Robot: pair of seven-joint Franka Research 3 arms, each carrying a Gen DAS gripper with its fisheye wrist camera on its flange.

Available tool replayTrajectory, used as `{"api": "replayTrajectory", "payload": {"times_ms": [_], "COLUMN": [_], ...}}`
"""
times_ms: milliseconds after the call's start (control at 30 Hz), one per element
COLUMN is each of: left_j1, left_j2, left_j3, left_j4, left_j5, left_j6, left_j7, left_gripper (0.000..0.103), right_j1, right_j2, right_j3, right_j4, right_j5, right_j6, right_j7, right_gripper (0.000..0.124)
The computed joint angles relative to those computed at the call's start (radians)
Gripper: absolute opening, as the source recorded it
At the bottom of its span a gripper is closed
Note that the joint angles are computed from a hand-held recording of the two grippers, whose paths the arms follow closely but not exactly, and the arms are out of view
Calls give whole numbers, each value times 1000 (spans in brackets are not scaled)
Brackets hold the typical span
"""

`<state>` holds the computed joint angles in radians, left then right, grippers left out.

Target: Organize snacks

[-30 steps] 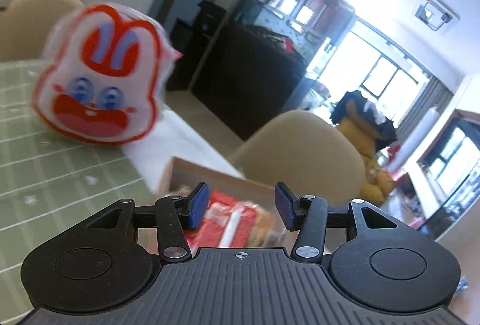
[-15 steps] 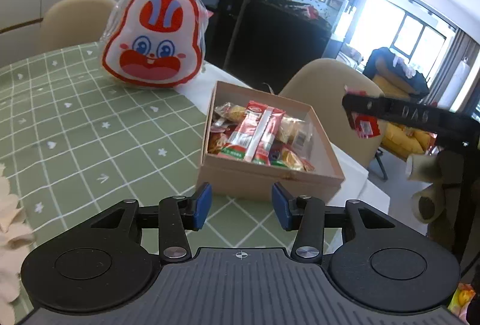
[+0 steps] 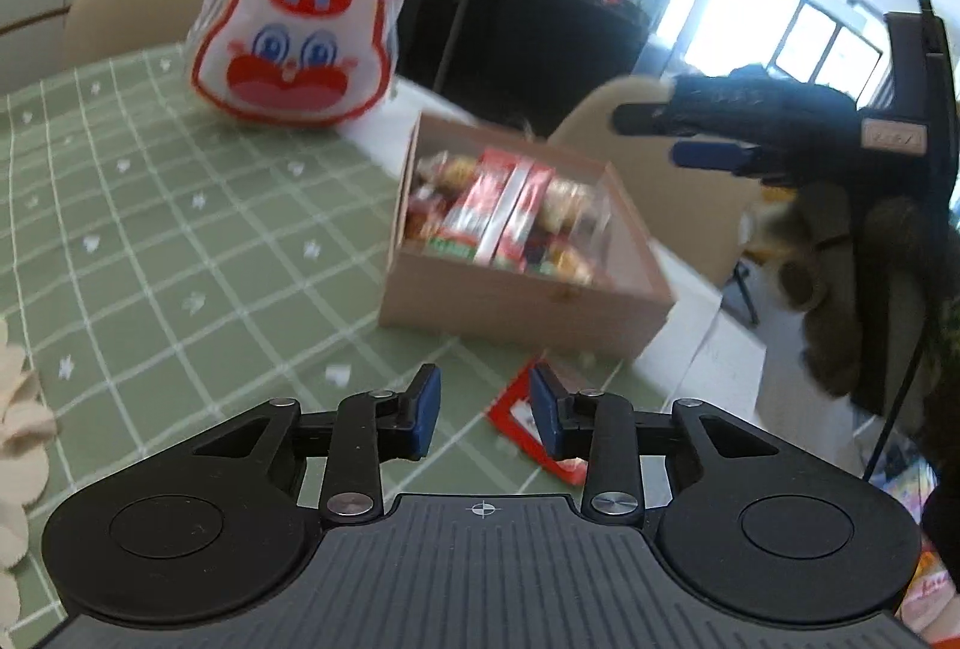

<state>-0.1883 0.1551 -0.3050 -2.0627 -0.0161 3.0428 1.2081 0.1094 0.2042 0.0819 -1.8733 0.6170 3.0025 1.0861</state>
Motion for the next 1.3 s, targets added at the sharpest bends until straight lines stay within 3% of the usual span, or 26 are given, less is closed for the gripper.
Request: {"api": "replayTrajectory", "payload": {"times_ms": [100, 267, 367, 433, 600, 700, 733, 800, 867, 1000, 1100, 1300], "left_j1": [25, -15, -49, -36, -18, -18, -15, -12, -4, 13, 11, 10], "left_j2": [5, 31, 51, 55, 34, 26, 24, 27, 26, 28, 27, 13], "left_j3": [-27, 35, 82, 68, 49, 47, 43, 37, 25, -4, -8, -4], "left_j4": [-12, 12, 52, 62, 41, 38, 37, 42, 38, 29, 27, 0], "left_j5": [-64, 23, 124, 120, 90, 80, 71, 53, 20, -61, -77, -106], "left_j6": [-20, -76, -181, -221, -227, -218, -213, -201, -181, -135, -125, -90], "left_j7": [36, -40, -136, -125, -91, -87, -75, -53, -24, 37, 55, 61], "left_gripper": [38, 37, 36, 36, 36, 36, 36, 36, 36, 36, 36, 36], "right_j1": [0, -15, 42, 82, 107, 111, 107, 96, 78, 64, 60, 30], "right_j2": [-28, -149, -145, -114, -69, -84, -100, -129, -150, -107, -26, 87], "right_j3": [-22, 17, -2, -17, -37, -48, -43, -29, -12, -2, 3, -6], "right_j4": [-52, -240, -318, -342, -323, -315, -323, -321, -293, -159, -59, 72], "right_j5": [-21, 170, 81, -48, -172, -263, -267, -229, -96, 82, 72, -30], "right_j6": [-20, -75, -79, -34, -26, -61, -53, -55, -39, 23, 93, 11], "right_j7": [29, -259, -294, -205, -83, -57, -70, -103, -197, -293, -276, -131], "right_gripper": [65, 68, 68, 68, 71, 51, 38, 37, 37, 37, 52, 57]}}
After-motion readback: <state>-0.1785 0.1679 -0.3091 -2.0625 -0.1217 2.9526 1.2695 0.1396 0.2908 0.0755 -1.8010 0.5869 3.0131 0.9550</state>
